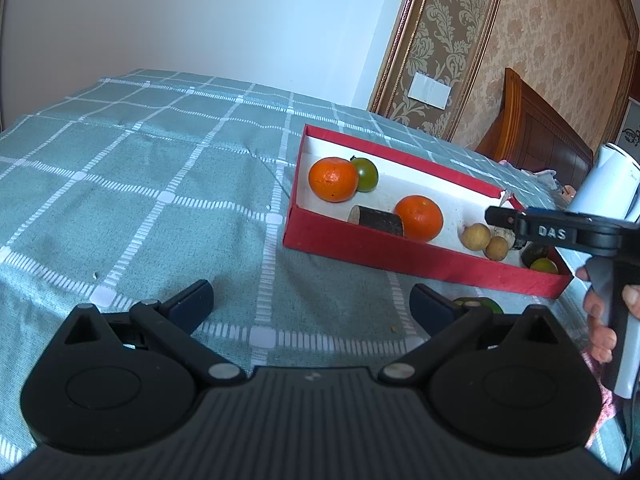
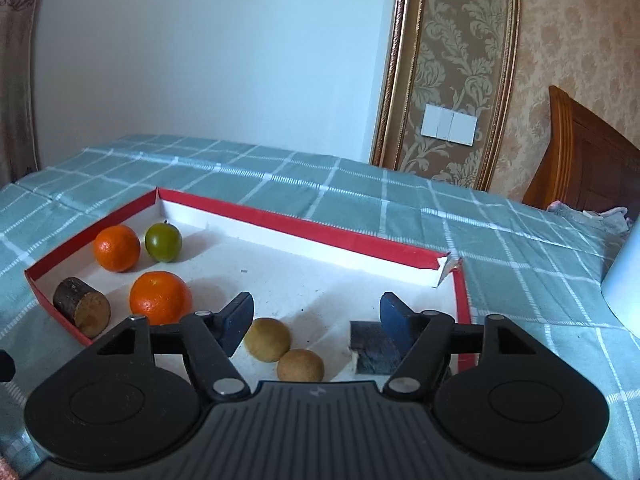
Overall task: Organize fruits
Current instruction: 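Lift the open right gripper out of the tray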
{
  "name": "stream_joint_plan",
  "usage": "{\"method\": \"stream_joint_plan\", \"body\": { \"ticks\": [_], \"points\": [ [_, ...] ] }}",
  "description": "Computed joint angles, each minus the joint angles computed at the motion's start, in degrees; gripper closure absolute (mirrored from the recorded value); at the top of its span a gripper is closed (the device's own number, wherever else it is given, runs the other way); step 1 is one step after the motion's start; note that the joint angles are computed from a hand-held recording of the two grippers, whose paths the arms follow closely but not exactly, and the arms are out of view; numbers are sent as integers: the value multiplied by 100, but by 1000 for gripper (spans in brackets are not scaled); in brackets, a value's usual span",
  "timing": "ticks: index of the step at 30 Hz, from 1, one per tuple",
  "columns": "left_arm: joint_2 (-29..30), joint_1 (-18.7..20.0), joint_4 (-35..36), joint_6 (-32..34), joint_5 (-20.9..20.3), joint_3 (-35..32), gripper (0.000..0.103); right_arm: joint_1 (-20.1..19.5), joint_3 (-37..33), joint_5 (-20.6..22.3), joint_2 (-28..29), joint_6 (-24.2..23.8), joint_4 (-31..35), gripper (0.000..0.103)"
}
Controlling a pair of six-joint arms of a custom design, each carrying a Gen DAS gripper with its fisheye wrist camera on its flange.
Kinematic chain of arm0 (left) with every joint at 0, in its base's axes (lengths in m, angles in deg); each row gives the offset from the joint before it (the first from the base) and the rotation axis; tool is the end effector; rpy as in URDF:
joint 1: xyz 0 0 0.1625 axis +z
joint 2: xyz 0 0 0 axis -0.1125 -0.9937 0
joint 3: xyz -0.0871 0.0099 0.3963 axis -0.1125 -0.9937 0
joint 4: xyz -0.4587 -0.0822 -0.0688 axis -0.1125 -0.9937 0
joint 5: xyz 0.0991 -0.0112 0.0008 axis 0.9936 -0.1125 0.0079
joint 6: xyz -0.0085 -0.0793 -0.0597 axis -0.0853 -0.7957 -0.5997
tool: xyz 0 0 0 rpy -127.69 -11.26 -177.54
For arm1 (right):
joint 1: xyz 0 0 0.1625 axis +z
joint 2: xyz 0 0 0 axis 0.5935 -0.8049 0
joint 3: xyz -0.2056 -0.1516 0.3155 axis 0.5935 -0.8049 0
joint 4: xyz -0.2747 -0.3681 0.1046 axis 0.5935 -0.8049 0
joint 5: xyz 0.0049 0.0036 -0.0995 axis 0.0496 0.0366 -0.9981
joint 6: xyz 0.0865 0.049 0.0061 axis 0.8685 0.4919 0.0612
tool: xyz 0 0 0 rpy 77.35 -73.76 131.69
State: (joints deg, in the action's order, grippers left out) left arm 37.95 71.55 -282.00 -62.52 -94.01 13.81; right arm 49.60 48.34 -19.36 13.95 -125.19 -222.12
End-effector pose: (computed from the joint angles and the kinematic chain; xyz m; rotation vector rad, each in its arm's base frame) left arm -0.1097 -0.6807 0.0499 0.4680 2.3934 -1.1903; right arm 0.0592 -0.7560 0.1188 0.7326 -2.0516 1.1454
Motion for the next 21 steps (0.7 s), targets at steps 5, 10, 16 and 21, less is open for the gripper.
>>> {"method": "stream_joint_plan", "body": {
  "ticks": [5, 10, 16, 21],
  "points": [
    [-2, -6, -4, -12, -5, 4, 0, -85, 433, 100, -303, 154, 24, 33],
    [-2, -3, -2, -11, -8, 2, 0, -244, 1008, 416, -665, 195, 21, 33],
    [0, -1, -2, -1, -4, 0, 0, -419, 1597, 950, -992, -9, -357, 26],
    [36, -22, 29, 54, 90, -35, 0, -429, 1715, 767, -898, -568, -643, 25]
  ]
}}
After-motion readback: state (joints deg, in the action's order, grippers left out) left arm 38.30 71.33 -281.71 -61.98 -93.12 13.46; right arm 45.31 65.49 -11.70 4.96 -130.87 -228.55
